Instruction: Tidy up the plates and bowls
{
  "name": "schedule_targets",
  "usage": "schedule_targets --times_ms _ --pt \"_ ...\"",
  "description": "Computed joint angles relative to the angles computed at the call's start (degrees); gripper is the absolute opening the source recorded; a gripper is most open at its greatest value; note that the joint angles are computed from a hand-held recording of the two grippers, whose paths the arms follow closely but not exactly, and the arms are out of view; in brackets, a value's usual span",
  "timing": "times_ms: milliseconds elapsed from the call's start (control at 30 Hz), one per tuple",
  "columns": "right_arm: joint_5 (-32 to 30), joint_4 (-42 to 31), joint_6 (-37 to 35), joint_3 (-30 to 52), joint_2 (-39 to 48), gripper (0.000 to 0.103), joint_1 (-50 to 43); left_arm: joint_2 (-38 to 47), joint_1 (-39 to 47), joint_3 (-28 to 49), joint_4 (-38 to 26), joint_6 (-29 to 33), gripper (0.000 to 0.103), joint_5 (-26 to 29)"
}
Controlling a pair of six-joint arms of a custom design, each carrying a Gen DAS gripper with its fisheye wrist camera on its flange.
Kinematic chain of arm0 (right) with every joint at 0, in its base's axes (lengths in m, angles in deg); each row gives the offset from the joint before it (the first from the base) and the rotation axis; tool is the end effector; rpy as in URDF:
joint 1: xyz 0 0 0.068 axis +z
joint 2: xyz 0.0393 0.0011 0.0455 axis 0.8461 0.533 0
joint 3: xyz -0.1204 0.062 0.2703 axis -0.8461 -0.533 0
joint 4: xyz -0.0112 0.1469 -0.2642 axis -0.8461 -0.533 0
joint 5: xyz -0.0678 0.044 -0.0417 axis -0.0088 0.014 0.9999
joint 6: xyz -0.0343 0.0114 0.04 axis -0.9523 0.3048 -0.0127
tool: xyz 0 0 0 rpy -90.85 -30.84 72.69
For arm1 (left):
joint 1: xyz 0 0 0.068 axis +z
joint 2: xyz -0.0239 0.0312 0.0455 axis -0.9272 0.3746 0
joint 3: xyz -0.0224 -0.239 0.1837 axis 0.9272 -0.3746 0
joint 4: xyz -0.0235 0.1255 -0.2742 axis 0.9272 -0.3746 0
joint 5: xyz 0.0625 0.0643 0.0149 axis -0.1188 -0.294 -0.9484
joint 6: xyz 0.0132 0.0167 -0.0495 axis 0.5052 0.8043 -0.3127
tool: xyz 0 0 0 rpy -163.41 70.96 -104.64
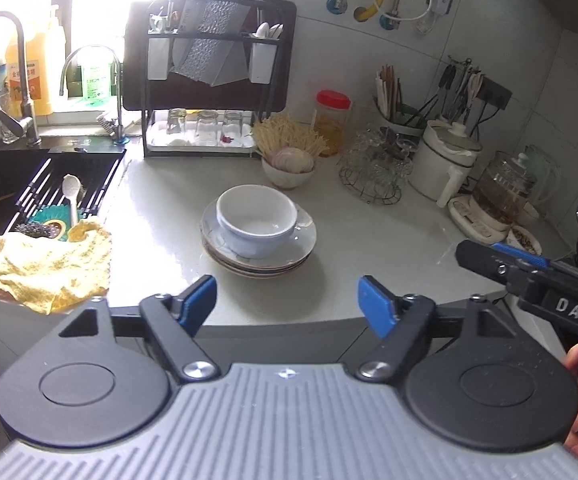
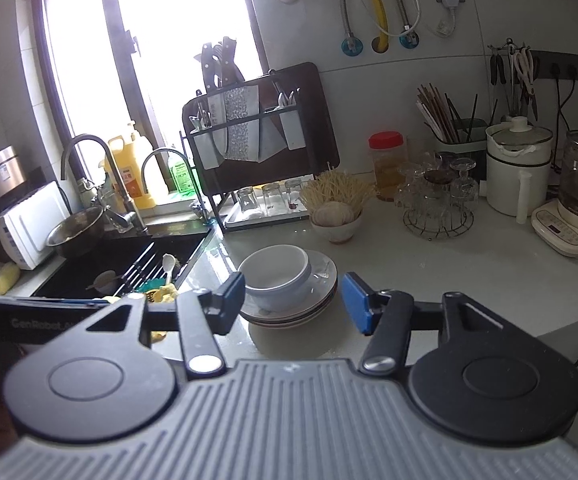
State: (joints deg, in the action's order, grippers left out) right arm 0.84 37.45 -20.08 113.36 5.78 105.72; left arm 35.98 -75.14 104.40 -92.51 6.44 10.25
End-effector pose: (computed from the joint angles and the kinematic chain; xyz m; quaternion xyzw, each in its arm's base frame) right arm 0.2225 0.2115 0.2933 0.0951 0.8381 0.0762 0.5317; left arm 0.3115 -0.0512 0.3237 0.1567 0.8908 -0.1687 0.3916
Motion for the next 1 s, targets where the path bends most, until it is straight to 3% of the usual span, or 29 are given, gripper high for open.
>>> schedule_targets --times_ms 167,200,233,300,667,700,733,767,1000 --pt "-0.61 -0.87 -0.04 0.41 0.21 0.061 -0.17 -0.64 -0.04 -0.07 1.02 -0.05 0.097 -1.44" --pt "-0.51 -1.08 0.00 0.52 0.26 0.068 -0.14 -0.57 -0.19 0.08 0.91 0.18 0.097 -1.71" --pt "0.02 -1.22 0.09 0.57 0.30 0.081 0.01 -0.53 -0.49 0.25 0.70 0.36 0.097 -2.03" --pt "1.26 -0.79 0.12 0.16 -0.07 0.088 0.13 -0.37 -0.97 0.56 0.45 0.66 0.098 -2.39" --pt "0.17 -5.54 4.28 0.07 -0.47 0.089 -2.07 0.22 -3.93 0.43 1.58 -0.16 0.098 -4.17" --pt "0.49 -5.66 4.31 0.18 -0.40 0.090 -1.96 0.22 -4.09 0.39 1.35 -0.14 0.098 -4.26" --pt "0.46 -5.60 4.07 0.19 -0.41 0.101 -2.03 0.20 -4.23 0.30 1.29 -0.05 0.098 -4.43" --pt "0.23 -5.36 3.65 0.11 -0.43 0.103 -2.07 0.23 -4.28 0.24 1.31 0.08 0.098 -4.57" --pt "0.06 -4.14 2.17 -0.28 -1.11 0.103 -2.23 0.07 -5.18 0.07 1.44 -0.63 0.098 -5.84"
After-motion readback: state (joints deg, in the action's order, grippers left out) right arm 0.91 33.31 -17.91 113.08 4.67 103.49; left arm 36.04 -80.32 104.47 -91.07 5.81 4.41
